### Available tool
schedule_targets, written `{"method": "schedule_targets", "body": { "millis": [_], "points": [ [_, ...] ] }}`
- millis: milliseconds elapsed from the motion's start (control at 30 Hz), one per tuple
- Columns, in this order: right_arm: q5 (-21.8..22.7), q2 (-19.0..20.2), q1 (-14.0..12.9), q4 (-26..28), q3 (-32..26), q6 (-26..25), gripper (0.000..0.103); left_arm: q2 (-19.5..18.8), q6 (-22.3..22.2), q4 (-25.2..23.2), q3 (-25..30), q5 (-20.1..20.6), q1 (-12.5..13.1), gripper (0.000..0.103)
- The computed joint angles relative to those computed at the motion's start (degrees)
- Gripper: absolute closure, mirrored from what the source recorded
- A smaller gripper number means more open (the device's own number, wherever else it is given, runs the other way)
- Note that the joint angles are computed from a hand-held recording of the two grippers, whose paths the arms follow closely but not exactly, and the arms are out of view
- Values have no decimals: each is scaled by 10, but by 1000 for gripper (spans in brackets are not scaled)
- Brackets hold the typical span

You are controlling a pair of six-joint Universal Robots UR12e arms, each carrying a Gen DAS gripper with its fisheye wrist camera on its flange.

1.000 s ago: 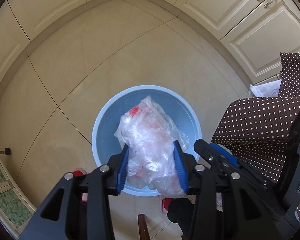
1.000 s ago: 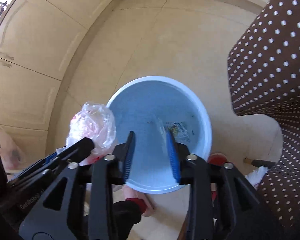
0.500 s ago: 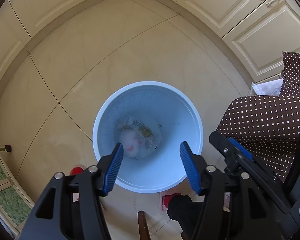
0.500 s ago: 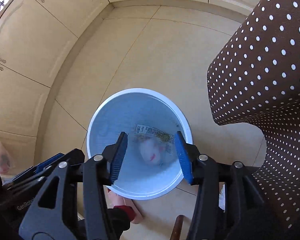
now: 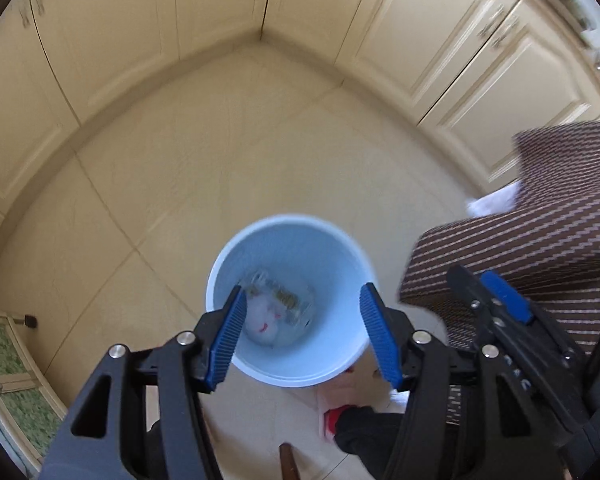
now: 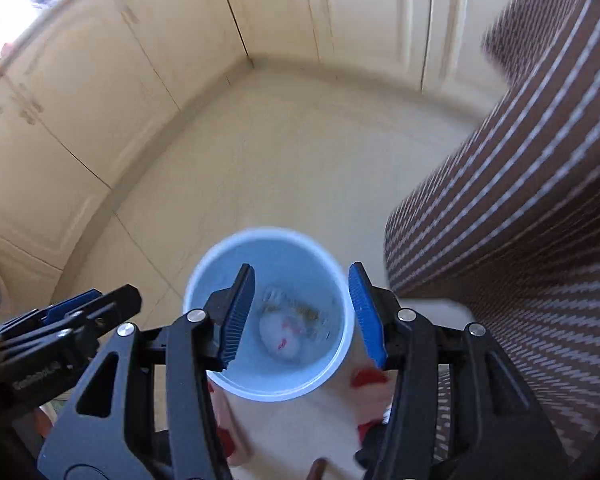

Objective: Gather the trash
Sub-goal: 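Swing both tools back toward the table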

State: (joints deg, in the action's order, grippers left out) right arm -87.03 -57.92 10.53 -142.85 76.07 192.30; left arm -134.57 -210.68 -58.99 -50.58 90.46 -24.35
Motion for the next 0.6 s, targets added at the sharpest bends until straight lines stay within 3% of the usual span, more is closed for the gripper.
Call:
{"method": "schedule_targets", "body": {
  "millis": [100,300,433,600],
  "points": [
    [-35,-46,6,-78,40,-33,53,29,24,57,-18,41,-16,41],
    [-111,-137,6,-198,111,-53,47,66,64,167,-31,70,-53,33],
    [-135,-195,-10,-251,159,-52,44,60,110,194,3,77,-84,30],
    [-176,-260,-42,-269,215,-25,40,25,159,176,83,55,-114,28]
  ]
}}
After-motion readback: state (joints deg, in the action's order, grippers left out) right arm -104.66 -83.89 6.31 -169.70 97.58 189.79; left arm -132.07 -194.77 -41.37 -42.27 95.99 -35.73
